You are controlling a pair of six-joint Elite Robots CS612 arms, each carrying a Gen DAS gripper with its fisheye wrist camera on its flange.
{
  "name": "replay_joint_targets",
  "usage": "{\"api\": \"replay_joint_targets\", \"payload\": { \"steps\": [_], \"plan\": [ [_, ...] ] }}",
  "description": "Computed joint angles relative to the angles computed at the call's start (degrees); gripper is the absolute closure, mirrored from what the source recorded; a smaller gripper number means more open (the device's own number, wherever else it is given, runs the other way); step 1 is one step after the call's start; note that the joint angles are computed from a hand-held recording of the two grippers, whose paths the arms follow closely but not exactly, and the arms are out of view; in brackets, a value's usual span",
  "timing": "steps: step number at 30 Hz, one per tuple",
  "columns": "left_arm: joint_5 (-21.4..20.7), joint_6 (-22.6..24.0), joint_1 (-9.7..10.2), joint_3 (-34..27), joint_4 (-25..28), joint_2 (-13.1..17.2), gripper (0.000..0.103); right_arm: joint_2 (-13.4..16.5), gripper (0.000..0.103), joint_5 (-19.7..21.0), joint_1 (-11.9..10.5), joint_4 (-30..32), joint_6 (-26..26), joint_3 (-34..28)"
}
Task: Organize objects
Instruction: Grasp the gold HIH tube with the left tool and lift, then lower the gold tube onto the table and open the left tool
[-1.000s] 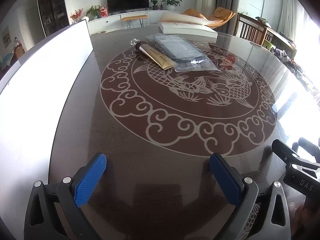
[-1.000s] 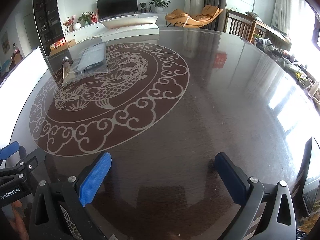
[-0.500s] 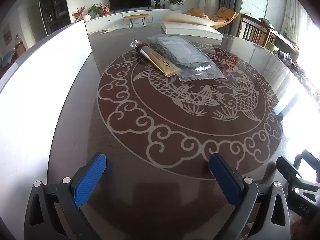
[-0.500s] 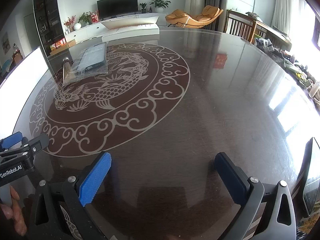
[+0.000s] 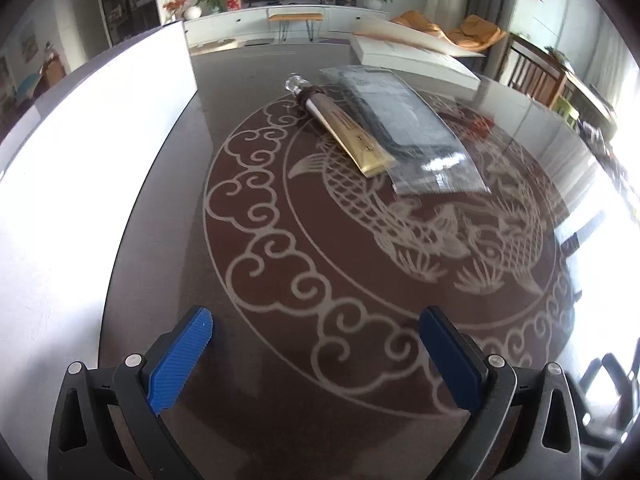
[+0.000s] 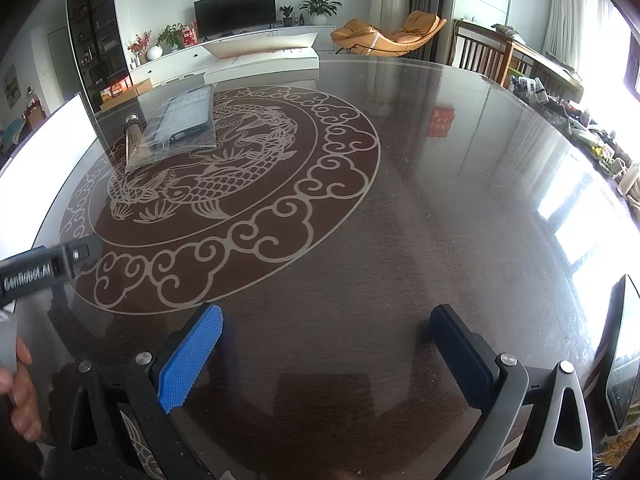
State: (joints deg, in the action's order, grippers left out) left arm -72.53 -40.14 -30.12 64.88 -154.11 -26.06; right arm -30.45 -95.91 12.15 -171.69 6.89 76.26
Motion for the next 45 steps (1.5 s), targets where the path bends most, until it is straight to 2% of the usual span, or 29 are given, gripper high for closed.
{"api": "replay_joint_targets", "payload": {
  "steps": [4, 7, 9, 14, 16, 18, 19, 20, 21, 22, 23, 24, 26, 38, 40, 42, 43, 45],
  "plan": [
    [-5.5, -9.2, 2.4, -2.73, -5.2, 1.65, 0.0, 0.0, 0.0, 0.01, -0.02, -0.02, -0.02, 0.01],
    [-4.33, -11.98, 3.35, -8.28, -2.38, 4.01, 0.0, 0.02, 0.0, 0.0, 0.0, -0.04, 0.0, 0.0],
    [-1.01, -11.56, 3.6, -12.88, 0.83, 5.97, 0.0, 0.02, 0.0, 0.0, 0.0, -0.04, 0.0, 0.0],
    [4.82, -9.0, 4.22, -27.23, 14.89, 12.37, 0.0, 0.03, 0.0, -0.02, 0.01, -0.05, 0.0, -0.01],
    [4.63, -8.28, 4.58, -31.18, 17.29, 14.48, 0.0, 0.03, 0.0, -0.02, 0.01, -0.05, 0.01, -0.01],
    [7.87, -6.09, 4.37, -34.77, 21.2, 16.29, 0.0, 0.03, 0.0, 0.05, -0.03, -0.03, -0.1, -0.03],
    [8.56, -4.65, 4.26, -34.63, 19.93, 16.42, 0.001, 0.05, 0.0, 0.08, -0.05, -0.02, -0.15, -0.06],
    [8.67, -4.2, 4.22, -33.97, 19.06, 16.14, 0.009, 0.06, 0.0, 0.08, -0.05, -0.04, -0.15, -0.06],
    [9.25, -3.56, 4.09, -32.72, 17.3, 15.67, 0.024, 0.07, 0.0, 0.09, -0.06, -0.04, -0.15, -0.07],
    [10.02, -2.18, 3.87, -30.85, 14.69, 14.99, 0.033, 0.07, 0.0, 0.07, -0.04, -0.04, -0.13, -0.07],
    [10.29, -1.11, 3.72, -29.55, 13.19, 14.44, 0.05, 0.11, 0.0, 0.09, -0.05, -0.02, -0.17, -0.13],
    [10.33, 0.04, 3.6, -28.27, 11.94, 13.87, 0.061, 0.13, 0.0, 0.09, -0.03, 0.0, -0.21, -0.18],
    [10.07, 1.68, 3.25, -25.28, 9.68, 12.57, 0.067, 0.17, 0.0, 0.1, -0.04, 0.01, -0.23, -0.23],
    [6.66, 7.0, -0.52, 4.37, -7.8, -0.92, 0.065, 0.16, 0.0, 0.09, -0.03, -0.01, -0.21, -0.2],
    [5.97, 6.75, -0.74, 7.21, -8.85, -2.33, 0.054, 0.16, 0.0, 0.09, -0.03, -0.01, -0.21, -0.2],
    [5.42, 5.32, -0.57, 8.59, -7.64, -3.13, 0.009, 0.16, 0.0, 0.09, -0.03, -0.03, -0.21, -0.18],
    [4.2, 5.07, -0.32, 8.99, -7.91, -3.22, 0.009, 0.16, 0.0, 0.09, -0.03, -0.03, -0.21, -0.18],
    [4.37, 7.52, -0.52, 9.59, -9.68, -3.15, 0.008, 0.15, 0.0, 0.09, -0.03, -0.03, -0.2, -0.17]
  ]
}}
